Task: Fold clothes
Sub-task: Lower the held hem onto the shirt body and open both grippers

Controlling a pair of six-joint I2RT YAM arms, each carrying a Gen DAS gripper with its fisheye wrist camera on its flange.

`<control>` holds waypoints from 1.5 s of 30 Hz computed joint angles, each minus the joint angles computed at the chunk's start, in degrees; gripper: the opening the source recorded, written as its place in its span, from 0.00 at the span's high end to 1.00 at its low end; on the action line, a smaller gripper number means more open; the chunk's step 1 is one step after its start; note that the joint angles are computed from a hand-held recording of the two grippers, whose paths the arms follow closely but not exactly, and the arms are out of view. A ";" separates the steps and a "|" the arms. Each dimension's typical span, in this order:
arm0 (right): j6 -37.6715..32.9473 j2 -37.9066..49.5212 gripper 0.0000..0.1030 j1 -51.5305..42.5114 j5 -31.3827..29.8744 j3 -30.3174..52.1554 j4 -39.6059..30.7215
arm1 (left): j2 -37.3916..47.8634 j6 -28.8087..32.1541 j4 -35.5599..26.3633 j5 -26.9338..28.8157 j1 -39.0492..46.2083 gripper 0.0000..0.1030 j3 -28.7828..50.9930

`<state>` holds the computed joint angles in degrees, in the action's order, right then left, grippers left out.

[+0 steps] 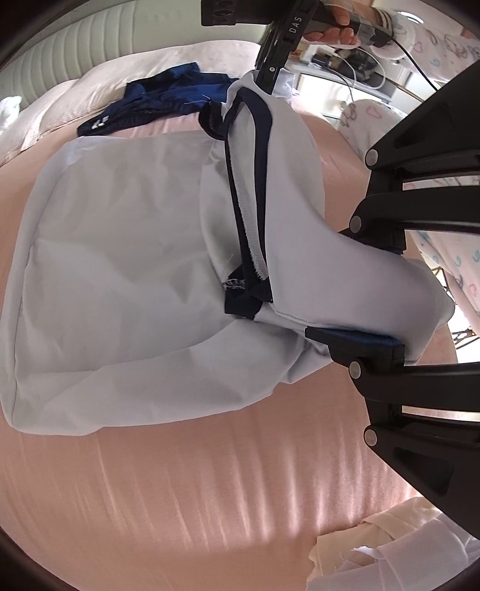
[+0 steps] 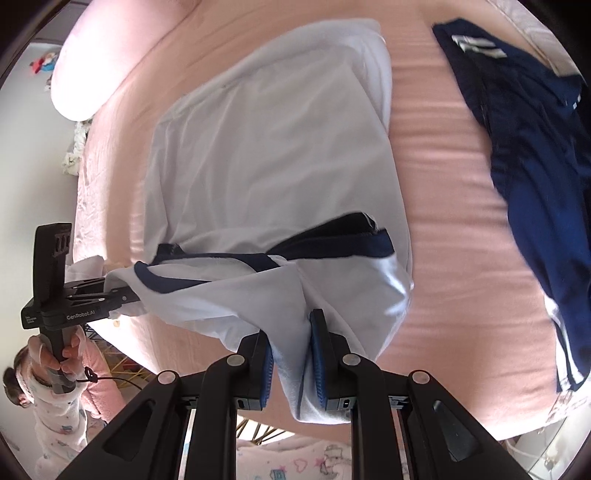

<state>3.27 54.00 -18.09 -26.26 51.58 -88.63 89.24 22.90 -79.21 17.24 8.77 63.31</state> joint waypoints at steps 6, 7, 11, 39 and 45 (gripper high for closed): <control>-3.07 2.78 0.84 -3.22 -1.02 1.37 0.64 | 3.97 -0.90 0.21 0.80 1.41 0.74 3.51; -3.94 3.17 0.84 -3.96 -1.22 1.72 0.68 | 4.32 -0.87 0.01 0.97 1.77 0.74 4.11; -5.21 4.32 0.84 -5.16 -2.38 2.64 2.38 | 5.14 5.31 -4.14 1.37 8.18 0.74 8.07; -28.05 -1.43 0.34 -29.64 -17.29 -6.00 7.54 | -1.18 11.87 -3.78 23.66 26.90 0.25 5.09; -31.55 -3.51 0.28 -34.21 -16.81 -6.20 5.12 | -9.11 18.13 -4.51 23.28 31.67 0.21 -2.96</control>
